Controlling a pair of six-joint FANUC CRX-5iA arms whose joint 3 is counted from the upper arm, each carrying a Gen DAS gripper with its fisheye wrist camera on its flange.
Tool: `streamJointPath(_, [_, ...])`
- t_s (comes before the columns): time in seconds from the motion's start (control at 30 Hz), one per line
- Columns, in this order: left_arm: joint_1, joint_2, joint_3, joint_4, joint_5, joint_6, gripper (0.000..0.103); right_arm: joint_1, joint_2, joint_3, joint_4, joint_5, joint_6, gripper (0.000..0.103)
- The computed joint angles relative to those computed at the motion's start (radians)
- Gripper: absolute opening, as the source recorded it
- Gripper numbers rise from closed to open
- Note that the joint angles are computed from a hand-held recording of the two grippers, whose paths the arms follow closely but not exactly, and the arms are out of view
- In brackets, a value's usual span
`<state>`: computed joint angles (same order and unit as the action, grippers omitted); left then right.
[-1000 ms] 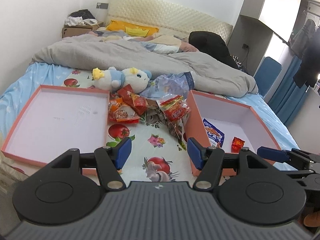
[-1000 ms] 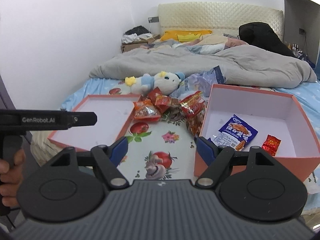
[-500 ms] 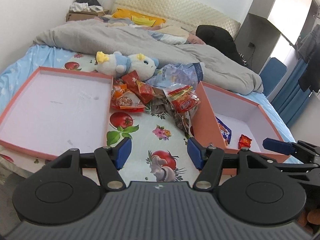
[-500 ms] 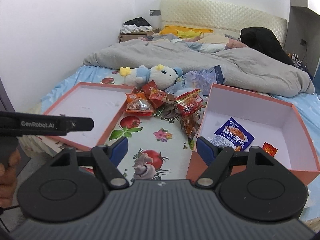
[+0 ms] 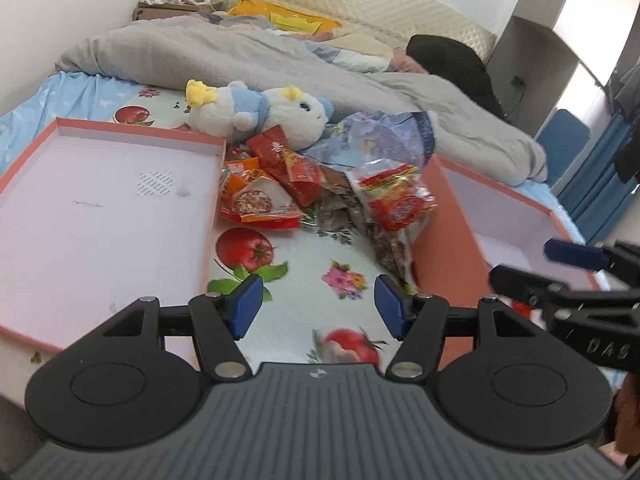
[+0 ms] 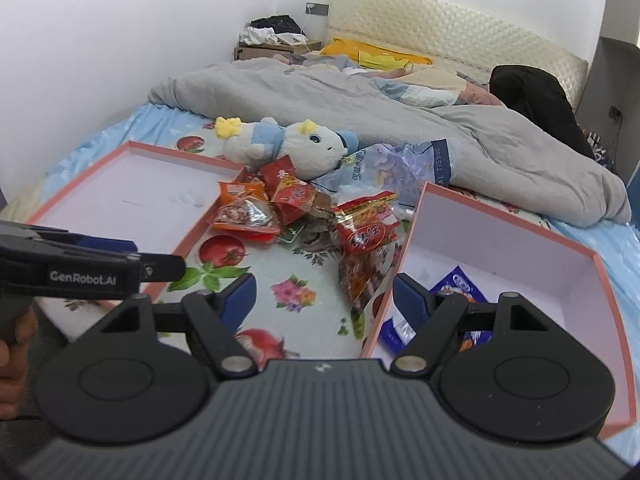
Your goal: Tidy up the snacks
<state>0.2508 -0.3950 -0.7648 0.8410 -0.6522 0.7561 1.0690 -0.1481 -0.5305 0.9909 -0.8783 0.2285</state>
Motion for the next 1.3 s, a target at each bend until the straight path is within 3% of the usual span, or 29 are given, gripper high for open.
streamJointPath(0.07, [-0.026, 0.049, 0.020, -0.025, 0.049, 0.009, 0.067, -0.037, 0.015, 0.006, 0.001, 0.048, 0.023, 0.077])
streamJointPath(0.3, [-0.111, 0.183, 0.048, 0.045, 0.206, -0.130, 0.067, -0.161, 0.093, 0.070, -0.033, 0.170, 0.221, 0.077])
streamJointPath(0.4, [-0.141, 0.230, 0.061, 0.058, 0.259, -0.186, 0.067, -0.207, 0.128, 0.125, -0.120, 0.204, 0.377, 0.078])
streamJointPath(0.5, [-0.171, 0.271, 0.066, 0.098, 0.304, -0.262, 0.067, -0.249, 0.161, 0.203, -0.285, 0.236, 0.606, 0.078])
streamJointPath(0.67, [-0.198, 0.325, 0.095, 0.080, 0.354, -0.297, 0.074, -0.294, 0.255, 0.361, -0.465, 0.174, 0.949, 0.078])
streamJointPath(0.73, [-0.208, 0.345, 0.109, 0.068, 0.386, -0.298, 0.075, -0.309, 0.292, 0.403, -0.487, 0.168, 1.030, 0.089])
streamJointPath(0.87, [-0.226, 0.389, 0.139, 0.068, 0.441, -0.323, 0.082, -0.337, 0.382, 0.547, -0.630, 0.093, 1.257, 0.089])
streamJointPath(1.0, [-0.286, 0.433, 0.138, 0.219, 0.560, -0.505, 0.087, -0.367, 0.469, 0.660, -0.683, 0.027, 1.361, 0.089])
streamJointPath(1.03, [-0.287, 0.447, 0.149, 0.215, 0.569, -0.513, 0.087, -0.372, 0.488, 0.682, -0.682, 0.013, 1.376, 0.089])
streamJointPath(1.1, [-0.261, 0.478, 0.188, 0.122, 0.547, -0.445, 0.088, -0.385, 0.525, 0.735, -0.700, -0.026, 1.424, 0.089])
streamJointPath(1.2, [-0.215, 0.521, 0.265, -0.108, 0.503, -0.252, 0.088, -0.417, 0.607, 0.877, -0.772, -0.161, 1.497, 0.089])
streamJointPath(1.3, [-0.212, 0.551, 0.293, -0.133, 0.507, -0.250, 0.088, -0.453, 0.704, 1.057, -0.877, -0.332, 1.567, 0.089])
